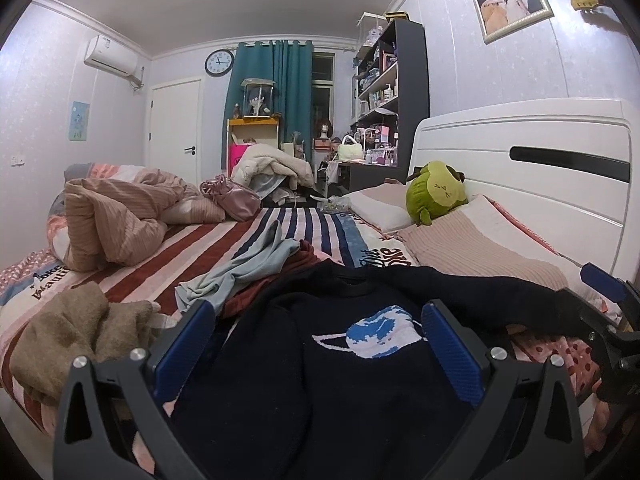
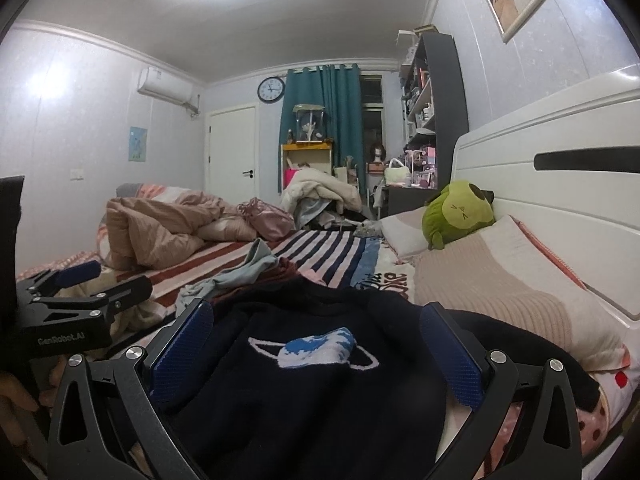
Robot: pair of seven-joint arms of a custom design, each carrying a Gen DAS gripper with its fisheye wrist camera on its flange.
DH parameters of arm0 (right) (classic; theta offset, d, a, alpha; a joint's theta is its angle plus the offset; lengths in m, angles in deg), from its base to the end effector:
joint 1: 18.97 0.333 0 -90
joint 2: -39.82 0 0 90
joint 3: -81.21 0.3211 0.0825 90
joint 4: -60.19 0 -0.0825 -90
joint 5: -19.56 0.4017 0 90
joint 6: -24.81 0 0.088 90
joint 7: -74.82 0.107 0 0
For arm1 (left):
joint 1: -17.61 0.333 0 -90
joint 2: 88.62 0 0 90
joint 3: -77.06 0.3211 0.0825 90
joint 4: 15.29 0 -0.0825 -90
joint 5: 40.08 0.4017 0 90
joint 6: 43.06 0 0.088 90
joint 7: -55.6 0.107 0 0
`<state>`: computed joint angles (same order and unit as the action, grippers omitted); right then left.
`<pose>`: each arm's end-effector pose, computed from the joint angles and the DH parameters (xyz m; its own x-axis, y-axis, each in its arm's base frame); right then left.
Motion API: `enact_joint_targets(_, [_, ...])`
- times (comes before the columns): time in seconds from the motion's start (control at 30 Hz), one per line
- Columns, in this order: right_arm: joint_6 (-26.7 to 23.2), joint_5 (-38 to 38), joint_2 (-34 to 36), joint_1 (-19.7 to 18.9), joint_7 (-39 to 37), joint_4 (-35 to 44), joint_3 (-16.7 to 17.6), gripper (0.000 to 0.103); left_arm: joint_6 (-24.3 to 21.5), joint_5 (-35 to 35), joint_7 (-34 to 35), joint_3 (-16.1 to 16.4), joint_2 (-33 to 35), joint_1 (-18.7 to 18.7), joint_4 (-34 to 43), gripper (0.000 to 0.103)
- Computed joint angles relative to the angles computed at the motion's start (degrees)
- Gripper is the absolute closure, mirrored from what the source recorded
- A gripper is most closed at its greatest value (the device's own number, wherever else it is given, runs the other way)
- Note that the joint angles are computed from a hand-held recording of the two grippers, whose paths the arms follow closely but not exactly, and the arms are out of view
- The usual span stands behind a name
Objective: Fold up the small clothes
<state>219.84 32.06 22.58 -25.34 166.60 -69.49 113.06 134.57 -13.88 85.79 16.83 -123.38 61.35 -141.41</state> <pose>0.4610 0.2338 0.6361 0.3211 -0.9443 -0.0718 -0.1806 0.0133 -0.9835 0.4605 -0.2924 0.6017 -0.0009 -0.9993 0.0380 -0.2774 -0.0363 -0.9601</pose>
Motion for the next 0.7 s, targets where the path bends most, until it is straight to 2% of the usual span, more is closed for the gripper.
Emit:
enact_joint_targets(0.1, [0.0,-0.2,0.2,0.9,0.0,0.0,-0.8,0.0,0.2,0.0,0.1,0.2,0.7,-0.2,0.0,0.001])
enact_joint_targets(0.23, [-0.3,-0.1,0.0,0.3,0.0,0.1,-0.2,0.0,0.4,0.1,0.1,0.3,0.8,-0.3,-0.1,0.001])
enact_joint_targets(0.4, [-1.1,-2.0,0.7,4.4,0.5,0.2,-3.9,0.0,0.4,0.2,0.0,0.2,0.6,-0.1,-0.2,0.001])
enact_joint_targets(0.7, [-1.7,-3.8,0.9,4.3,1.9,0.6,-4.2,0.0,0.5,0.1,-0.2,0.1,0.8,0.1,-0.3,0.001])
